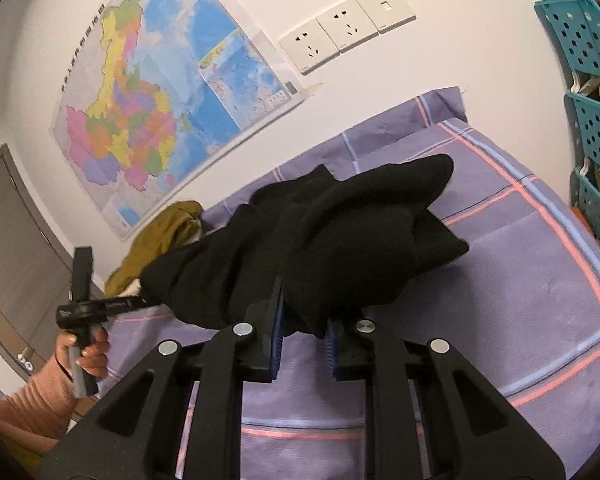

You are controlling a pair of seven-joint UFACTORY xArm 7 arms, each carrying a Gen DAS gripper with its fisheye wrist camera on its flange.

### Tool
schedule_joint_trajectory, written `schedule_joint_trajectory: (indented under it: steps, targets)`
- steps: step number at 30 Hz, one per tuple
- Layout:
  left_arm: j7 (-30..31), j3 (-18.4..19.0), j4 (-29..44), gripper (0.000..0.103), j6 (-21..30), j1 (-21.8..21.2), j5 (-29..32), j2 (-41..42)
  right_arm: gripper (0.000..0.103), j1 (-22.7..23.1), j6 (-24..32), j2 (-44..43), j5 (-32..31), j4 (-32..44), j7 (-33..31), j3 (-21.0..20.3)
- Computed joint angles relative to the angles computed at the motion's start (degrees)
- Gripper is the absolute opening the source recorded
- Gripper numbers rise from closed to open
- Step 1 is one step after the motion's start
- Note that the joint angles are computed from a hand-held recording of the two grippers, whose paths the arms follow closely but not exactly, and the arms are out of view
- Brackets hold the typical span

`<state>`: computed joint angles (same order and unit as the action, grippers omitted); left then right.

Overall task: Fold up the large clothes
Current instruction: 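Grasp the black coat bundle's edge with both grippers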

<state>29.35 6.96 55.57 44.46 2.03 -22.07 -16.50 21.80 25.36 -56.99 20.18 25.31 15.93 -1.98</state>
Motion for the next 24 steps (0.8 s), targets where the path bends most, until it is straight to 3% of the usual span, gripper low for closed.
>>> schedule_joint_trajectory:
  steps: [6, 8, 10, 12, 14, 16, 19, 22, 24]
  targets:
    - [-1.0, -0.3, 3.0, 0.014, 0.4, 0.3, -0.9, 4.2, 0.017, -1.6, 1.8, 3.0, -0.9, 1.1, -1.2, -1.3]
    - [-1.6, -1.7, 2.6, 0.016, -0.9, 0.7, 2.6, 4.7, 0.017, -2.4, 3.2, 4.4, -1.3, 1.7, -1.4, -1.1]
    - [-2.4, -3.3, 0.7, 0.024, -4.3, 0.9, 7.4, 3.8, 0.023, -3.0, 4.8, 5.5, -1.5, 2.0, -1.5, -0.8]
    - [-1.8, -3.8, -1.3, 0.025, -6.9, 0.6, 10.2, 2.4, 0.034, -3.3, 8.3, 5.9, -1.6, 2.9, -1.8, -1.1]
    - [1.7, -1.8, -1.9, 0.026, -7.2, -0.5, 7.2, 1.3, 0.044, -4.3, 10.4, 4.9, -2.2, 3.3, -2.4, -0.4]
    - [6.4, 1.7, -0.8, 0.033, -4.5, -1.7, -0.1, 0.9, 0.059, -6.5, 13.1, 4.0, -3.8, 4.3, -1.8, 0.9]
    - [11.7, 4.8, 1.2, 0.034, -0.6, -1.5, -8.5, 0.5, 0.062, -9.4, 14.9, 3.6, -6.2, 6.9, -1.2, 2.2]
    - [15.2, 3.9, 1.3, 0.038, -1.3, -1.2, -10.3, -0.1, 0.066, -9.3, 13.7, 7.3, -7.6, 11.2, -3.4, 2.2]
    - [16.0, 2.6, 1.3, 0.04, -3.0, -1.5, -10.5, 0.1, 0.075, -10.8, 13.1, 11.3, -9.6, 14.2, -3.5, 3.8]
